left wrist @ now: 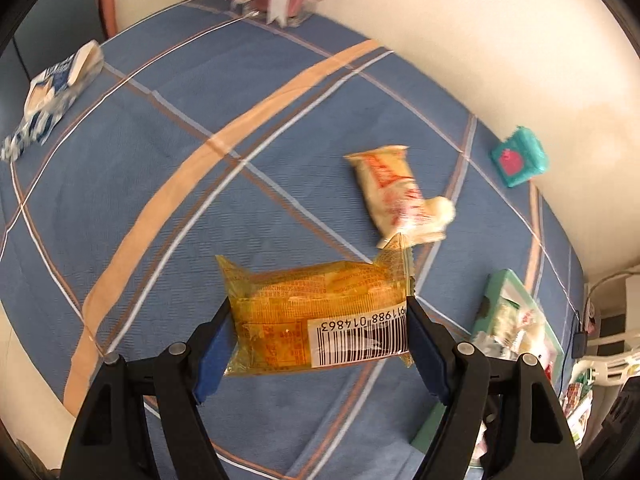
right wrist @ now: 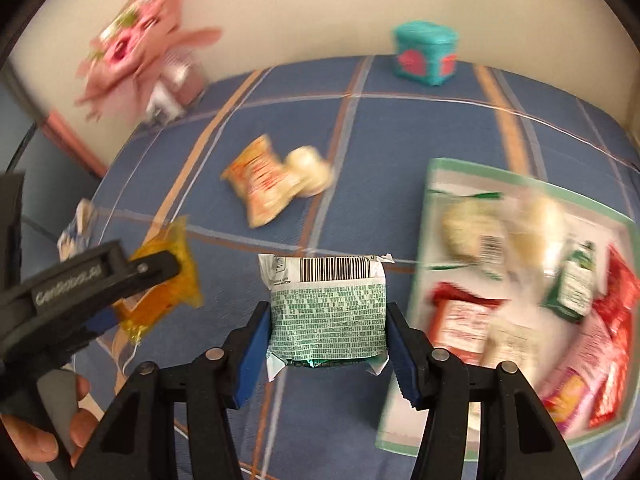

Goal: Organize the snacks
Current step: 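Lift both held packs and carry them over the white tray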

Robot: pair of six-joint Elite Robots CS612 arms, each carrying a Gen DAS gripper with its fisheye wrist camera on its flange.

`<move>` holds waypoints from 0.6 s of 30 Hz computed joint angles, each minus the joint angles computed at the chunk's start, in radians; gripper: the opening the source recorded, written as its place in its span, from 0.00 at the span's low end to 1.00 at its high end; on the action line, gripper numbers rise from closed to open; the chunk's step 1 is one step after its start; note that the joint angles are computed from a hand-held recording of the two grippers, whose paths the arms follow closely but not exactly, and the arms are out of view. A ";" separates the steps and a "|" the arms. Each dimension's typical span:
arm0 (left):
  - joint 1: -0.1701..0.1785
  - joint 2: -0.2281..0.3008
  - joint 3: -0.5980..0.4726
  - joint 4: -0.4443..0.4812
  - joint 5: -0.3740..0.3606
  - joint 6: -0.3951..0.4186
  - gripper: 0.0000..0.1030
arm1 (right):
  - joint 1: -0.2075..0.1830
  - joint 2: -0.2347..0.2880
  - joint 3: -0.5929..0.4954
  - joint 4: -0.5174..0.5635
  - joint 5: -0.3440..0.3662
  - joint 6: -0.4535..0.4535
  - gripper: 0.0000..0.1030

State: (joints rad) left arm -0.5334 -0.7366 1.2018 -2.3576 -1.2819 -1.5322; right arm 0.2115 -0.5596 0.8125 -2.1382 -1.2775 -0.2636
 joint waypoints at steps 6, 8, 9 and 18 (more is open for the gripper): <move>-0.011 0.063 -0.124 0.035 -0.012 0.105 0.77 | -0.039 0.026 -0.066 0.027 -0.068 0.139 0.57; -0.016 0.096 -0.184 0.055 -0.016 0.146 0.77 | -0.052 0.034 -0.086 0.032 -0.102 0.177 0.57; -0.018 0.111 -0.214 0.065 -0.018 0.167 0.77 | -0.059 0.035 -0.089 0.031 -0.111 0.193 0.57; -0.045 0.270 -0.521 0.162 -0.035 0.383 0.78 | -0.114 0.038 -0.104 0.016 -0.109 0.274 0.57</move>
State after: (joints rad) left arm -0.5785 -0.4669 0.6811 -2.1953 -1.3167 -1.1492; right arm 0.0973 -0.5219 0.7087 -2.1218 -1.3866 0.0102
